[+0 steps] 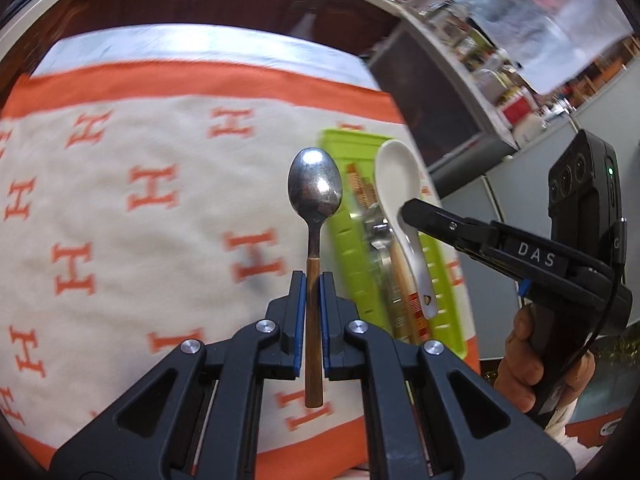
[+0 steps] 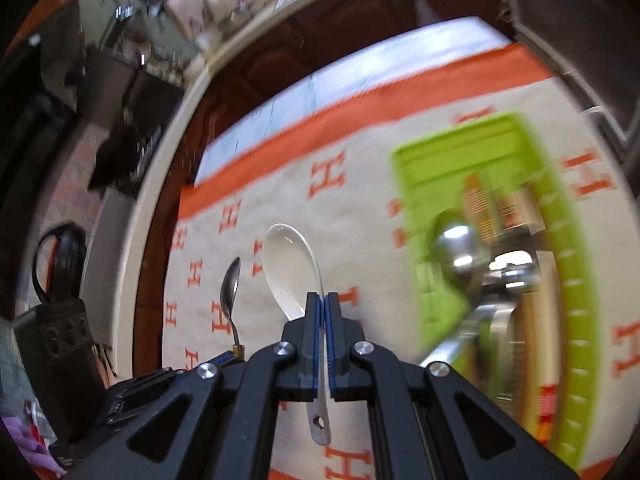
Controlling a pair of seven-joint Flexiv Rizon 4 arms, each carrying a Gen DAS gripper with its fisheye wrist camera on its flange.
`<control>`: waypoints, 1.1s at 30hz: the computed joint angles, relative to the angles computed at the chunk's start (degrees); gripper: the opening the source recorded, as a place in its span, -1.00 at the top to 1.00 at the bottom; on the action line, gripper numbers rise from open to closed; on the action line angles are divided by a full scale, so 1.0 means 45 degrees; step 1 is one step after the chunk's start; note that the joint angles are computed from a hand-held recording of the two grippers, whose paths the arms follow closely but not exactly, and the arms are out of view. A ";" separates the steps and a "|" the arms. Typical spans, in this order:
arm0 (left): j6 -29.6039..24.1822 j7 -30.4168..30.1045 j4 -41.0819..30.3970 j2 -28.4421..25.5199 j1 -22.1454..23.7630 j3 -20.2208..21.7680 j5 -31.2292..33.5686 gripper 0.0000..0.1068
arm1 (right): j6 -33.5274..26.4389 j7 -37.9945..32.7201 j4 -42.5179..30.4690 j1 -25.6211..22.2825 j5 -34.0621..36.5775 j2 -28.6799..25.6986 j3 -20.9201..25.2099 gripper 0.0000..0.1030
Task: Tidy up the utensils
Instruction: 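Carry both spoons into the green tray and open both tools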
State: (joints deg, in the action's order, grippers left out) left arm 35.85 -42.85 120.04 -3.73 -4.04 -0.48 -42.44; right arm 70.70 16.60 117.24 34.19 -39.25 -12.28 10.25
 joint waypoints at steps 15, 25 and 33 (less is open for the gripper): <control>0.2460 -0.1453 -0.1104 -0.2004 -0.1631 -0.1320 0.1159 0.93 | -0.0476 0.3319 0.2992 -0.1517 -0.1656 0.2415 0.0878 0.96; 0.1900 -0.3220 -0.0733 -0.2423 -0.1797 -0.1576 0.1574 0.92 | -0.0046 0.4117 0.3660 -0.1821 -0.2039 0.2530 0.1038 0.96; 0.1652 -0.3086 -0.0049 -0.1860 -0.1916 -0.1474 0.1788 0.90 | -0.0370 0.2318 0.3482 -0.1321 0.0407 0.2246 0.1447 0.86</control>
